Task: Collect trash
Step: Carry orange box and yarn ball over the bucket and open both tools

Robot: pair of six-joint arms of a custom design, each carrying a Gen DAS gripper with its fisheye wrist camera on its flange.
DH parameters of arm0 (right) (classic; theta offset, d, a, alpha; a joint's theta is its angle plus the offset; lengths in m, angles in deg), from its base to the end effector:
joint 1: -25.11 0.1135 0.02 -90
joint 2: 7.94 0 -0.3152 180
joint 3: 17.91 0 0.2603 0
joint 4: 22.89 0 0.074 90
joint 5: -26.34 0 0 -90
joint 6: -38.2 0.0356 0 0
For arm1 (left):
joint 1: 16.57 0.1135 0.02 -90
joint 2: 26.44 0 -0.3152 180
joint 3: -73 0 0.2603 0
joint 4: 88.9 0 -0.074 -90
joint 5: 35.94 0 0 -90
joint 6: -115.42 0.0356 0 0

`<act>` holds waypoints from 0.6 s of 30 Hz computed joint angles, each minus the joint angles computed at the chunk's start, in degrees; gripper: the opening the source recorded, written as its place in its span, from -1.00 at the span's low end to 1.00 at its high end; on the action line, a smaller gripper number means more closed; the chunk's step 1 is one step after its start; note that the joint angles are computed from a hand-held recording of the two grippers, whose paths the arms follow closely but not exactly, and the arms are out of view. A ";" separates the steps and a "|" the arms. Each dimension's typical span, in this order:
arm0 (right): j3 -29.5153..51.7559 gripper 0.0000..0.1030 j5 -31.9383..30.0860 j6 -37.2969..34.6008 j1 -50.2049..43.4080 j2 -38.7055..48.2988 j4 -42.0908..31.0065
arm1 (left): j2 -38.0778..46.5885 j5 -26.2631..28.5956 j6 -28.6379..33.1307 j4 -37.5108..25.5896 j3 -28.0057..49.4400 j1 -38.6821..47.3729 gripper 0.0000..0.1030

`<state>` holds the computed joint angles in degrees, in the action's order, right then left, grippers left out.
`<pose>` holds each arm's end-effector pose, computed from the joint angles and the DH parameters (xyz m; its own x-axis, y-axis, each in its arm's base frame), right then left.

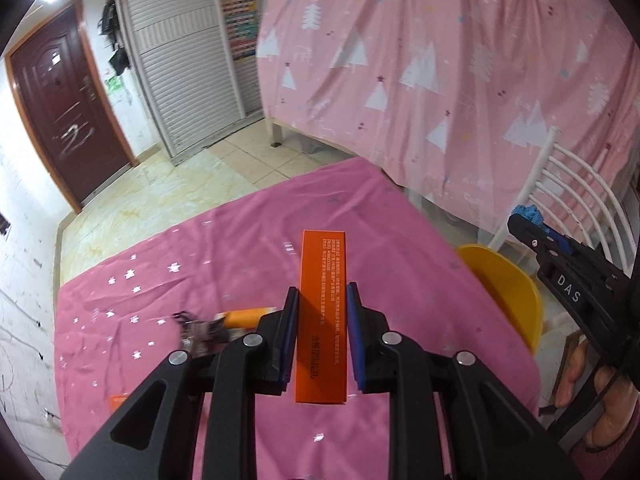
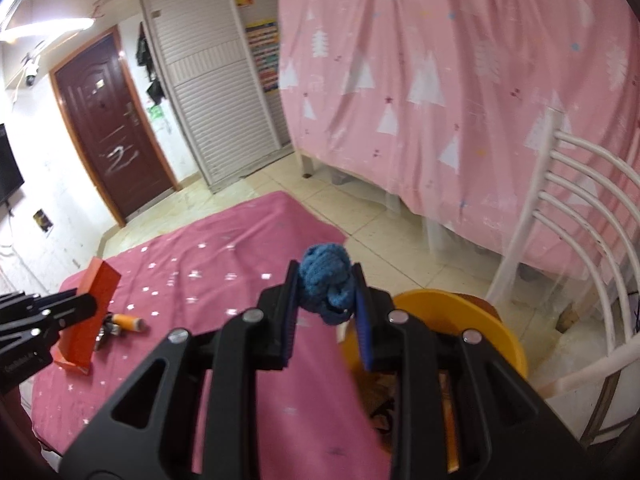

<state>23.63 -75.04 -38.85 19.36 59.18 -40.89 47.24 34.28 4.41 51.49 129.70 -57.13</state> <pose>0.2108 -0.0142 0.2164 -0.6783 0.2891 -0.6755 0.1108 0.9491 0.2949 0.1898 -0.1466 0.2502 -0.7606 0.2070 -0.6153 0.2117 0.9751 0.0663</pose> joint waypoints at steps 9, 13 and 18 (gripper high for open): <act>-2.90 -0.55 -7.00 -6.76 -14.12 1.57 1.00 | 8.72 1.14 -3.10 1.36 6.00 -7.77 -0.68; -4.15 -0.55 -8.87 -9.40 -18.54 3.94 2.14 | 12.46 1.71 -4.63 2.47 8.28 -11.25 -0.68; -5.11 -0.54 -10.61 -12.39 -22.39 7.72 3.58 | 17.77 4.59 -5.69 4.62 11.59 -13.44 -0.68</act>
<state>18.52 -85.65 -51.24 -3.03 66.90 -37.31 65.02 38.87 -1.27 56.12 141.29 -70.57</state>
